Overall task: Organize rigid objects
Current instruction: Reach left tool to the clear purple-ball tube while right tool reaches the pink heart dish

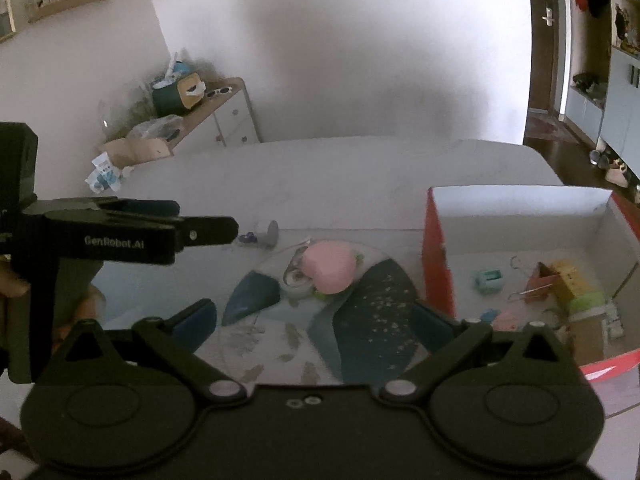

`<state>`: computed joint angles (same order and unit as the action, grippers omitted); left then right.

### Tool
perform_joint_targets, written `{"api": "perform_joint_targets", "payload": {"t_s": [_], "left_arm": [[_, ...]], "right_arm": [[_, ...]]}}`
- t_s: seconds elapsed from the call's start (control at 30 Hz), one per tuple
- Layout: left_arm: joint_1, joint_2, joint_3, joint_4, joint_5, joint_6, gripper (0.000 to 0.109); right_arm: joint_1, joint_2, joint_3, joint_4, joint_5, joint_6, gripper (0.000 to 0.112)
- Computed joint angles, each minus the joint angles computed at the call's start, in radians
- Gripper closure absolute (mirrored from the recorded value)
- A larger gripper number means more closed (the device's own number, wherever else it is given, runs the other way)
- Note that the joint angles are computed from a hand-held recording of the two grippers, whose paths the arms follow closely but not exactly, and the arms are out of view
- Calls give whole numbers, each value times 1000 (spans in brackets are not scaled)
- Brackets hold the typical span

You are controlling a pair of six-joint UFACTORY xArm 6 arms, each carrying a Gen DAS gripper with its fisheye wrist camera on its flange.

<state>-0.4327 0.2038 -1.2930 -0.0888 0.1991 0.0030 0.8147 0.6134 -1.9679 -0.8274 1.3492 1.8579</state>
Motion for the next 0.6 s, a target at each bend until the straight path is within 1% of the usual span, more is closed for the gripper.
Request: {"api": "perform_joint_targets", "payload": {"t_s": [0.1, 0.23, 0.33, 0.37, 0.5, 0.57, 0.6], "left_arm": [[23, 25, -16, -51, -6, 53, 6], [52, 75, -57, -81, 1, 79, 6], [76, 125, -101, -36, 21, 16, 6], [82, 146, -120, -38, 29, 8, 6], [104, 214, -173, 28, 25, -73, 6], [117, 249, -204, 122, 23, -150, 6], [122, 266, -219, 146, 23, -167, 6]], "right_arm": [[-17, 62, -81, 14, 20, -42, 10], [-46, 132, -169, 35, 39, -83, 10], [-70, 176, -218, 52, 45, -111, 11], [-79, 187, -228, 59, 41, -118, 11], [-112, 225, -259, 89, 27, -148, 12], [-128, 236, -261, 102, 18, -163, 12], [-134, 238, -261, 106, 13, -170, 12]]}}
